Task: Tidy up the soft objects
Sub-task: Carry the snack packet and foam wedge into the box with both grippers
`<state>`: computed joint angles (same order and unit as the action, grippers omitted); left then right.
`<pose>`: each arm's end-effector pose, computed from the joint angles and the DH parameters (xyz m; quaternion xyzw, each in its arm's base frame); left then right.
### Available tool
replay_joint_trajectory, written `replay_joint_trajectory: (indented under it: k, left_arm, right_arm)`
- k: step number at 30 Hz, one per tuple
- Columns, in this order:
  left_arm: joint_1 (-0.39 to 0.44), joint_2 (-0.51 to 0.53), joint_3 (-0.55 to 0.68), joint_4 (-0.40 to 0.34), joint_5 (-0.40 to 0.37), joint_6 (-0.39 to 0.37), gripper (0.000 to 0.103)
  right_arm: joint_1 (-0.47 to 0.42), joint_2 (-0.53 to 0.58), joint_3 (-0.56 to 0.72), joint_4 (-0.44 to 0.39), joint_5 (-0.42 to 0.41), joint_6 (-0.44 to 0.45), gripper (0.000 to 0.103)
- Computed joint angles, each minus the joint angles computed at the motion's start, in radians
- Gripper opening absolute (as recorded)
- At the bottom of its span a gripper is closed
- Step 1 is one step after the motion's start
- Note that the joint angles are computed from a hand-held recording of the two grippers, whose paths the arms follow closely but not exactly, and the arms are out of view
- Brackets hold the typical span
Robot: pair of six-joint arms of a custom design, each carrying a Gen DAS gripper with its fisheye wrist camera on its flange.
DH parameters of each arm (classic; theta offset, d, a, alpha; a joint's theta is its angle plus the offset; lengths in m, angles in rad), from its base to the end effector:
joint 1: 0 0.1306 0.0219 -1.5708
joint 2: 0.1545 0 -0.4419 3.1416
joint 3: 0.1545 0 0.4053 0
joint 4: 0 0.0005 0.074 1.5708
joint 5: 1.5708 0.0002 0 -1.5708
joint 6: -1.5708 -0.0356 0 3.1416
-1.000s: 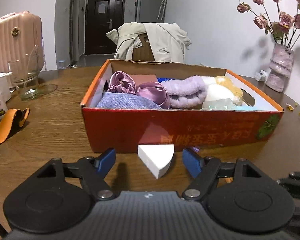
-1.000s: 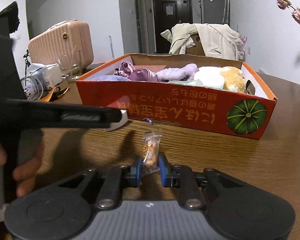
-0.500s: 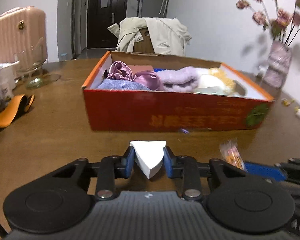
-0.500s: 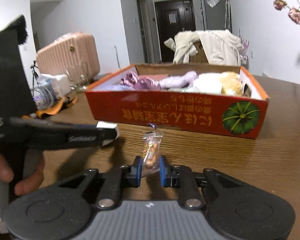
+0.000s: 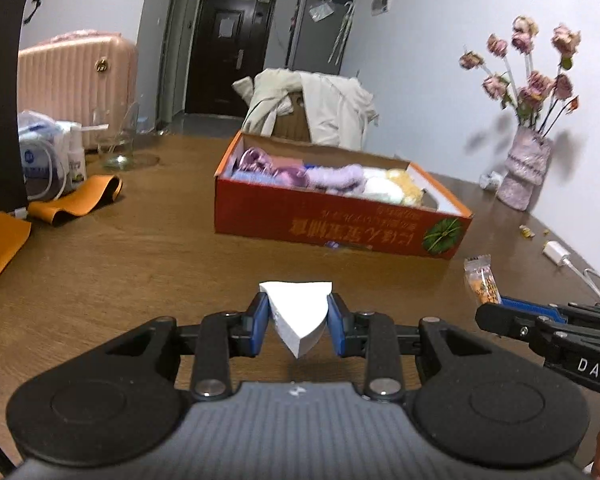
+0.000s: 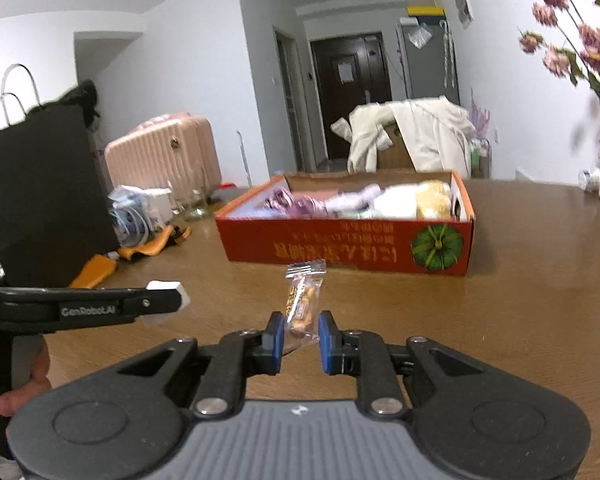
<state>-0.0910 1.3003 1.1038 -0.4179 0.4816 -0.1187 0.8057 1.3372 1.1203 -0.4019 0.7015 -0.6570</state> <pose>0.4510 -0.0582 0.4294 0.1994 0.8460 -0.2055 0.4498 0.3391 0.3192 0.4250 0.0950 0.8441 0.0601 0.5243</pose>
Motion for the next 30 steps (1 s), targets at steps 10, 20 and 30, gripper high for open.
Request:
replay_joint_trajectory:
  k: [10,20,30]
  left_arm:
    - [-0.102,0.117,0.184,0.081,0.010,0.007,0.033]
    - [-0.194,0.428,0.524,-0.087,-0.097,-0.038,0.034]
    - [-0.201,0.486,0.558,-0.052,-0.101,-0.071,0.069]
  right_arm:
    - [-0.206,-0.032,0.093,0.046,-0.210,0.313,0.018]
    - [-0.495,0.227,0.371,-0.065,-0.575,0.456,0.018]
    - [-0.530,0.336,0.436,-0.053,-0.658,0.447,0.046]
